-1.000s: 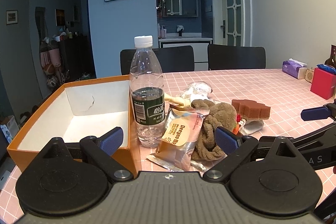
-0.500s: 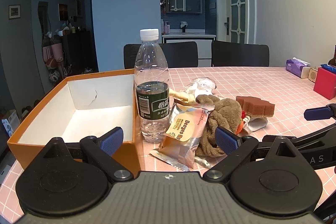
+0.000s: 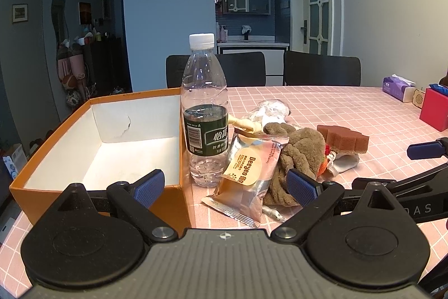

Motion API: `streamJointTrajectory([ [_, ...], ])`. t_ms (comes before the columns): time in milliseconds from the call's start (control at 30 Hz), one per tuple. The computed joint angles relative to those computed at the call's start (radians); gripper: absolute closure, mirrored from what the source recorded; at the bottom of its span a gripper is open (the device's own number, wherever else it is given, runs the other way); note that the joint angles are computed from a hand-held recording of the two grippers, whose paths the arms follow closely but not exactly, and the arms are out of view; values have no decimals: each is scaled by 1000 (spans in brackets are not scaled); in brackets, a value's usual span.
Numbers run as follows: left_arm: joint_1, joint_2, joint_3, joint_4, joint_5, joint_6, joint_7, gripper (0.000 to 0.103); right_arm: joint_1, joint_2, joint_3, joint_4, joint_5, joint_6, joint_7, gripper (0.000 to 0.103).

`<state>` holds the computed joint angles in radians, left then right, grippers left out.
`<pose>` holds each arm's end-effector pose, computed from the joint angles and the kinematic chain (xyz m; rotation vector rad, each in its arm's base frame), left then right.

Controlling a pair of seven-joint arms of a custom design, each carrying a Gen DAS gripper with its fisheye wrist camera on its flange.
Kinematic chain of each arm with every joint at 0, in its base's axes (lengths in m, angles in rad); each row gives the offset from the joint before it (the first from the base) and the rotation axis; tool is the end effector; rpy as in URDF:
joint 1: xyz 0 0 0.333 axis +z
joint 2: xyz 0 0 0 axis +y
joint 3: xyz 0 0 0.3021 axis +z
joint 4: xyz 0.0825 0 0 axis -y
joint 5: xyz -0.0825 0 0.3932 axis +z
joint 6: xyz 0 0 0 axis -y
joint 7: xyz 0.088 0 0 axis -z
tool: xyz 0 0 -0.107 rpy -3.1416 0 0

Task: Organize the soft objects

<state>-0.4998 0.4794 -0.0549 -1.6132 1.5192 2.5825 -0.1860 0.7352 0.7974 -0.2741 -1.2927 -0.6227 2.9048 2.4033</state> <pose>0.6005 -0.3867 0.3717 -1.5568 1.5140 -0.8768 0.6555 0.4398 0.3500 -1.9094 1.3421 -0.7950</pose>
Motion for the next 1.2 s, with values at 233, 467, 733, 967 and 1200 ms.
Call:
streamJointTrajectory([
  [233,0,0,0,-2,-11,-5,7,0,0,1,0,2,3,-3,-1,2],
  [467,0,-1,0,-4,-17,-2,17,0,1,-1,-3,-5,0,-1,4,2],
  [733,-2,3,2,1,-30,-4,27,0,-6,6,6,6,7,-11,-4,2],
  [967,-5,23,7,28,-21,11,48,0,17,33,-56,17,-27,34,41,2],
  [1200,-3,116,23,144,-24,123,146,16,-51,81,-6,75,34,55,-33,13],
])
